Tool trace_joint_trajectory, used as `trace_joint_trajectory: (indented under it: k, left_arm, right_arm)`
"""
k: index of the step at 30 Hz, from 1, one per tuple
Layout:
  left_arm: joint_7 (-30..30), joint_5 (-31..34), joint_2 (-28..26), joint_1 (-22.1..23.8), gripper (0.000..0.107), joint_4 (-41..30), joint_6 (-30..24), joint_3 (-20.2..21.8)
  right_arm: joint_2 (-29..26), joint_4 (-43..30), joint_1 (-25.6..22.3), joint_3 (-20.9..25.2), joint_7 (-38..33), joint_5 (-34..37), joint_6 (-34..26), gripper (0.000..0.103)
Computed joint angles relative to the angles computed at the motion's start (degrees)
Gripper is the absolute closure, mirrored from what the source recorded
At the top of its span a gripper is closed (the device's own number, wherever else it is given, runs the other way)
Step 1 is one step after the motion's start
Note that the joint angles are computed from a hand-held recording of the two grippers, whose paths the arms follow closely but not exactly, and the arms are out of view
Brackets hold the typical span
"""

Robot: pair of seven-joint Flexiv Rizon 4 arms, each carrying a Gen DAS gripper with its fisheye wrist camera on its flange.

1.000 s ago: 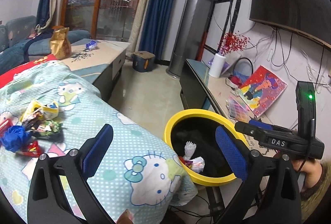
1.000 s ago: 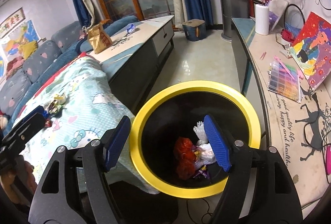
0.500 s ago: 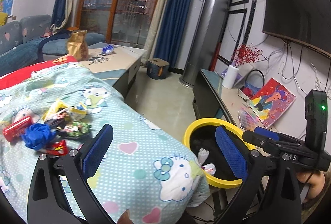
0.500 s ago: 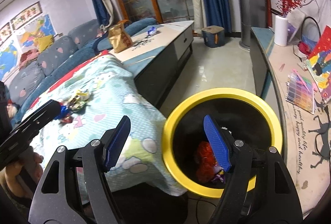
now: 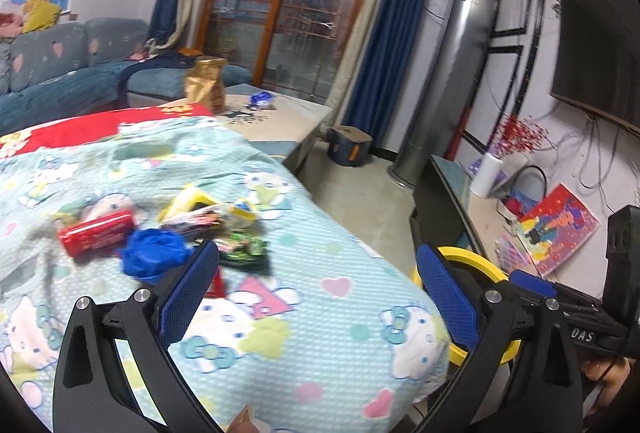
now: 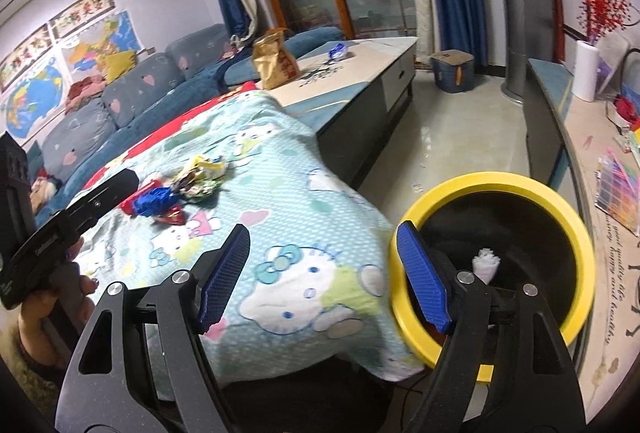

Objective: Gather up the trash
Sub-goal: 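Move both tools back toward the blue glove on the bedspread, then grasp the blue plastic glove with the left tool while the right tool grasps the green snack packet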

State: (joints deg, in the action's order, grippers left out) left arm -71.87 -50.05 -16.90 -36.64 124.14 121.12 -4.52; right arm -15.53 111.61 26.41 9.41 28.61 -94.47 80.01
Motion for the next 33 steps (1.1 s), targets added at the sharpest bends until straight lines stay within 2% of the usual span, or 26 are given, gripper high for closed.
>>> trace_joint_trajectory:
  k: [8, 13, 18, 23, 27, 30, 32, 33]
  left_arm:
    - [-1.27, -2.05, 2.57, 2.09, 0.01, 3.75, 1.22, 0.53]
    - [-2.86, -1.92, 3.89, 4.28, 0.01, 5.92, 1.29, 0.36]
    - [-5.01, -0.25, 4.9, 6.52, 0.011, 7.72, 0.19, 0.44]
    - [-8.52, 3.54, 5.31, 9.14, 0.012, 8.81, -2.02, 0.92]
    - [-14.12, 10.0, 5.58, 12.42, 0.012, 9.56, -4.17, 1.26]
    - [-17.04, 13.85, 5.34, 13.98, 0.022, 9.48, -5.63, 1.73]
    - [-18.92, 16.3, 5.09, 15.06, 0.023, 9.21, -6.8, 1.91]
    - [-21.05, 19.2, 5.12, 17.01, 0.025, 9.21, -7.58, 1.15]
  right_arm:
    - [-4.38, -5.26, 2.18, -0.35, -2.11, 1.11, 1.63, 0.035]
    - [-7.78, -9.3, 5.0, -1.8, -7.71, 6.16, 2.97, 0.035]
    - [-11.7, -13.41, 8.37, -3.41, -15.2, 14.69, 3.88, 0.035]
    - [-16.08, -17.72, 10.15, -2.47, -25.57, 25.68, 3.27, 0.035]
    - [-19.57, -21.88, 10.78, -0.16, -34.63, 34.44, 0.95, 0.035]
    - [-21.95, -25.0, 11.25, 1.26, -40.45, 39.55, -0.87, 0.036]
    - [-23.43, -26.96, 11.48, 1.95, -43.65, 42.53, -1.88, 0.036]
    - [-24.17, -27.91, 11.69, 2.11, -44.86, 43.86, -2.17, 0.036]
